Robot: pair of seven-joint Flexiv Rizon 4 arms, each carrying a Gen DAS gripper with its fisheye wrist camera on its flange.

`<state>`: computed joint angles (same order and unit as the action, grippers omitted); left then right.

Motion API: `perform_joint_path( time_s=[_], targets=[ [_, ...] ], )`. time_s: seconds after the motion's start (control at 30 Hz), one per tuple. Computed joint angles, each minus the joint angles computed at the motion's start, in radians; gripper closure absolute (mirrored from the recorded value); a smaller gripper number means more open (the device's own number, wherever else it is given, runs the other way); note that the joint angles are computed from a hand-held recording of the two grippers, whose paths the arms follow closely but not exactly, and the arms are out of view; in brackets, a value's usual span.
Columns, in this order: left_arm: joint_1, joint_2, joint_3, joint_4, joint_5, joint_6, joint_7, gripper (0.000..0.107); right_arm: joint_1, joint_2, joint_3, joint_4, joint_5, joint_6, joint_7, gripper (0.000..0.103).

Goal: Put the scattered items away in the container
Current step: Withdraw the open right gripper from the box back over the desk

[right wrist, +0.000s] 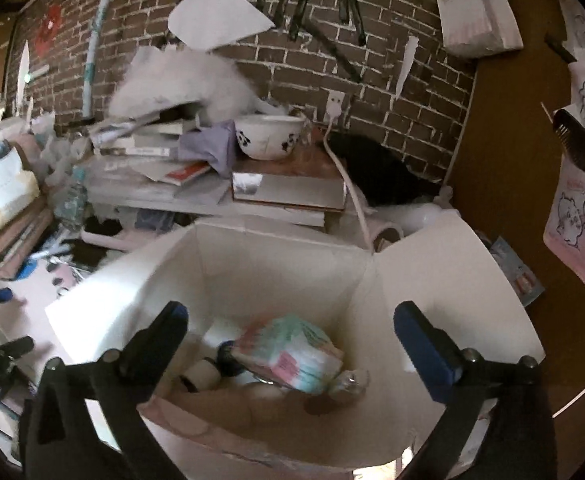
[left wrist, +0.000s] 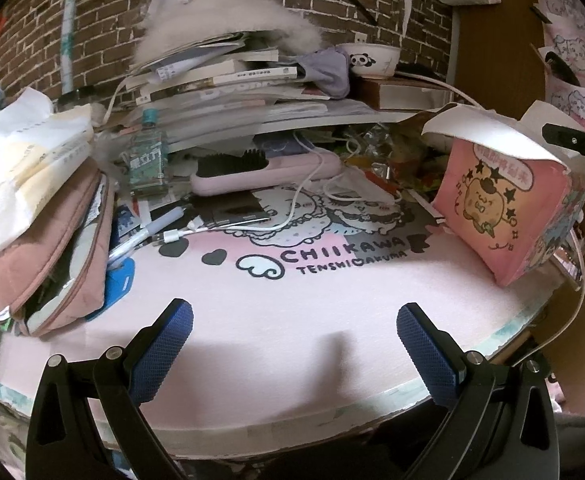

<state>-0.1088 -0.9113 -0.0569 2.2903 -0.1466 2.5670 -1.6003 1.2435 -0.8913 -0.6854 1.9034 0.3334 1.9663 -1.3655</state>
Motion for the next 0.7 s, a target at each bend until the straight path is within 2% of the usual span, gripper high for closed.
perform_joint_path(
  time_s=[0.17,0.27,0.33,0.5,0.7],
  targets=[
    [-0.008,0.007,-0.001,0.002,-0.013,-0.002,-0.006,0.005,-0.129,0.066,0.199,-0.001,-0.035,0.129,-0.039,0.0],
    [-0.005,0.011,-0.002,0.007,-0.019,0.006,-0.021,0.005,-0.174,0.078,0.294,-0.01,-0.049,0.216,-0.072,0.0],
    [-0.003,0.015,-0.001,0.011,-0.031,0.012,-0.035,0.005,-0.168,0.078,0.318,-0.02,-0.032,0.237,-0.1,0.0],
    [-0.013,0.027,0.01,0.025,-0.08,0.016,-0.062,0.005,-0.092,0.059,0.343,-0.059,0.071,0.227,-0.162,0.0],
    [-0.013,0.033,0.023,0.049,-0.109,0.035,-0.086,0.005,-0.154,0.042,0.516,-0.088,0.021,0.264,-0.197,0.0]
  ],
)
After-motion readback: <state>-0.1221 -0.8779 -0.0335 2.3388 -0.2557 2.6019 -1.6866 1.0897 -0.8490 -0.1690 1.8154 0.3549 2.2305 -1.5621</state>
